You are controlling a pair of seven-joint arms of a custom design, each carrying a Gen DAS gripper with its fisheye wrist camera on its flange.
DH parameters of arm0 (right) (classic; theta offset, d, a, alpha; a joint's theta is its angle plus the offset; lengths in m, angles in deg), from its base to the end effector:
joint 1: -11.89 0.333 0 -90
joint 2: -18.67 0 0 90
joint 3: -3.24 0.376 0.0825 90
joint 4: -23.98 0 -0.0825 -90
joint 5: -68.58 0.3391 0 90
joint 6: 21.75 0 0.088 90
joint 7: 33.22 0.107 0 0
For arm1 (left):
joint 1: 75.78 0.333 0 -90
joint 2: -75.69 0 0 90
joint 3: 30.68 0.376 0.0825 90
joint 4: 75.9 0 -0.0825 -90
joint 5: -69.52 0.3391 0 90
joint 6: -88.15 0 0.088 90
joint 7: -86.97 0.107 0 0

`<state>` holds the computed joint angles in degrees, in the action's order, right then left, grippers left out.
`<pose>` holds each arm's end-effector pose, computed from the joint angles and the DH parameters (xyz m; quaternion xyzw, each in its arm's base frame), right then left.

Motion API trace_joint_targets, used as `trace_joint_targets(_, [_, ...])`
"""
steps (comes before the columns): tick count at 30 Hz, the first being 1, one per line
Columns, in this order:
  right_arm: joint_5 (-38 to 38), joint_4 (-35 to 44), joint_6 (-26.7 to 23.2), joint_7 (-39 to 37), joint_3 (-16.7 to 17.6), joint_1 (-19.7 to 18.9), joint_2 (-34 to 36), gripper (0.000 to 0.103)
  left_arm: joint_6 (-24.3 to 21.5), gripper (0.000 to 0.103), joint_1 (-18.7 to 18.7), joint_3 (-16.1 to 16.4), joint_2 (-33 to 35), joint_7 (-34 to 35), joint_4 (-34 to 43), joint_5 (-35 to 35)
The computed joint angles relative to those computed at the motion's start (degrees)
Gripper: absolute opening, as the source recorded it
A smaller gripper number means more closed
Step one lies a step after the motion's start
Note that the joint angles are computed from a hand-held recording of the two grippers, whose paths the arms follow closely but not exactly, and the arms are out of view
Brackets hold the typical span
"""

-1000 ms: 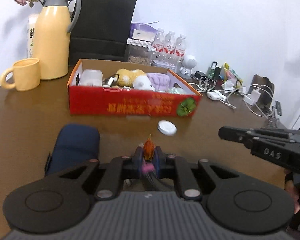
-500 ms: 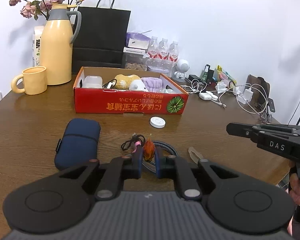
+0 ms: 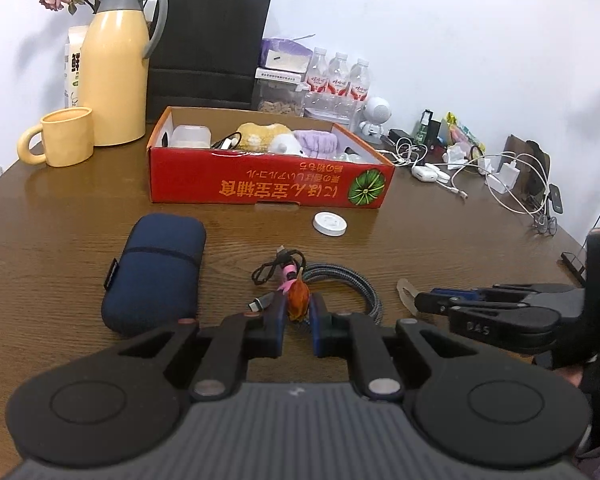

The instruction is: Organize objects

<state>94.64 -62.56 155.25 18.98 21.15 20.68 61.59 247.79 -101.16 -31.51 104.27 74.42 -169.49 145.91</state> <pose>0.7252 0.2400 0.3963 -0.7783 0.4592 -0.1843 0.3866 0.6094 -0.3467 0.4526 -0.6839 0.5637 -0.3680 0.2814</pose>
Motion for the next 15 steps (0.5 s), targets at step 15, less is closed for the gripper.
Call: trace_joint_targets(15, [-2.85, -10.19, 9.02, -5.9, 15.43, -11.21, -4.15, 0.001, -0.69, 0.013, -0.11, -0.62, -0.75, -2.21, -0.72, 2.74])
